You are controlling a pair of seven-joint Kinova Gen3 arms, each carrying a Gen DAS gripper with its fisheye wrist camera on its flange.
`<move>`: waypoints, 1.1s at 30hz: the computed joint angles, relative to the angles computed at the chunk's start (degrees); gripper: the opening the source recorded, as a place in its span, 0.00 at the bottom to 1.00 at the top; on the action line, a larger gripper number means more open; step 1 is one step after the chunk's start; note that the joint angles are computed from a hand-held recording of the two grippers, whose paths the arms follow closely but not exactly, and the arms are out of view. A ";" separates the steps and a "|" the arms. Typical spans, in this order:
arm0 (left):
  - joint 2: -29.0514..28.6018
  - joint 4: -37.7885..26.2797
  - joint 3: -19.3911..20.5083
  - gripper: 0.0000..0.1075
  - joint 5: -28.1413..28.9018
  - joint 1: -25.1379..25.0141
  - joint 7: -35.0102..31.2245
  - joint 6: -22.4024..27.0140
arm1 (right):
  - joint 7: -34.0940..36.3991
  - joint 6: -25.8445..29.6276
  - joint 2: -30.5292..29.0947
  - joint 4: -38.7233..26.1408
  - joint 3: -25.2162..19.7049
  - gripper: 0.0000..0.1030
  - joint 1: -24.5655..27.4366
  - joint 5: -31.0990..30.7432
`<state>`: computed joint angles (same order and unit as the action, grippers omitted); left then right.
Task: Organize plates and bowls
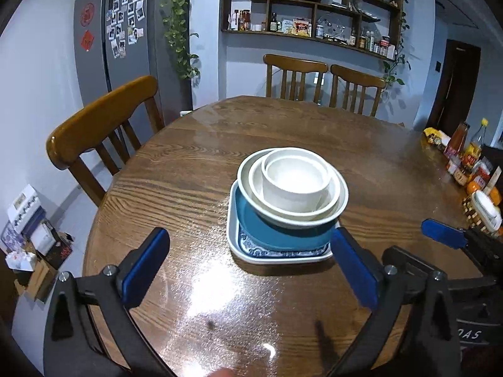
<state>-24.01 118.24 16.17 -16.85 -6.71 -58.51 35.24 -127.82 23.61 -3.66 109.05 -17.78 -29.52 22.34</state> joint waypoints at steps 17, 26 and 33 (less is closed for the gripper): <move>1.11 0.03 -0.24 0.95 -0.25 0.90 -1.52 3.59 | 0.57 -0.43 -0.38 2.97 0.57 0.82 1.16 -1.06; 0.48 1.46 -1.73 0.95 -0.80 1.13 -1.78 2.30 | 3.67 -0.13 0.32 2.00 0.71 0.82 0.62 -3.18; 0.87 1.55 -2.59 0.95 -0.24 1.37 -2.98 1.65 | 5.71 -0.10 0.90 1.38 1.51 0.82 0.07 -5.10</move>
<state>-23.14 119.78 13.58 -17.09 -5.34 -61.49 36.89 -122.11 23.51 -2.75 110.43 -16.27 -29.45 17.24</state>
